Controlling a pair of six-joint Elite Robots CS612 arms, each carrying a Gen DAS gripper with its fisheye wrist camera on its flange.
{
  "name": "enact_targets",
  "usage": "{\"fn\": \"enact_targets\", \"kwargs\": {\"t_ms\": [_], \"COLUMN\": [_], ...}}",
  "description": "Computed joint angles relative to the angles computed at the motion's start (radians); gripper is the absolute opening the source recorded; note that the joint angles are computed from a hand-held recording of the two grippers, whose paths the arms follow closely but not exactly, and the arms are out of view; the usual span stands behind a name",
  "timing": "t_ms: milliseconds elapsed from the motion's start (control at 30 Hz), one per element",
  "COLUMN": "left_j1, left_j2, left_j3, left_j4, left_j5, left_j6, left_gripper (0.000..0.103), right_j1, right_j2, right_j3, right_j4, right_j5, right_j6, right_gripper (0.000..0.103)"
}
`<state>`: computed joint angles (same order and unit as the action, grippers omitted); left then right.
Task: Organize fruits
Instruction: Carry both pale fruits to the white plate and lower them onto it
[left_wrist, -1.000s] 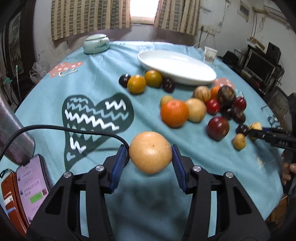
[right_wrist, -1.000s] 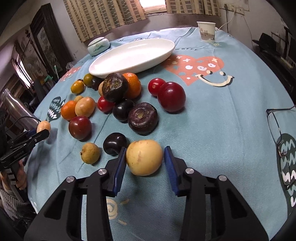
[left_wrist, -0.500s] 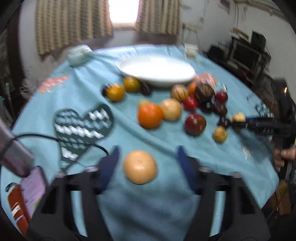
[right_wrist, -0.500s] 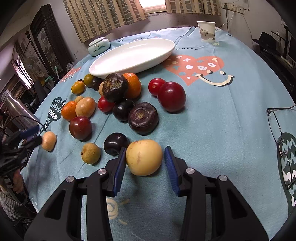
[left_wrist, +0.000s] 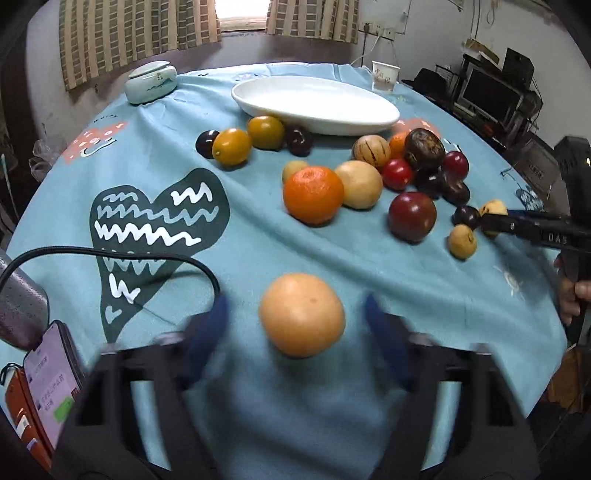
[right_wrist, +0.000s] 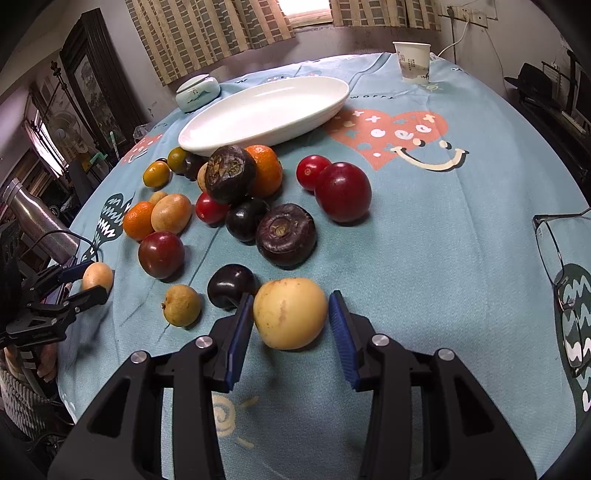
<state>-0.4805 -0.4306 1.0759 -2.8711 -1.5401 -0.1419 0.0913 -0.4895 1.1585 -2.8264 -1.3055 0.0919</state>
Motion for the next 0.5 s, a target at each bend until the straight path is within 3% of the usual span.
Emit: {"fn": "enact_targets", "kwargs": {"t_ms": [233,500], "left_j1": [-0.012,-0.008], "left_j2": [0.008,0.001], "left_j3": [-0.010,0.007], "left_j4": [0.009,-0.014], "left_j5": [0.043,0.046], "left_j6": [0.014,-0.040], "left_gripper": [0.045,0.045], "right_j1": [-0.001,0.005], "right_j2": [0.000,-0.001], "right_j3": [0.001,-0.001], "right_j4": [0.000,0.005], "right_j5": [-0.001,-0.025], "right_j6": [-0.004,-0.026], "right_gripper": [0.043,0.043]}}
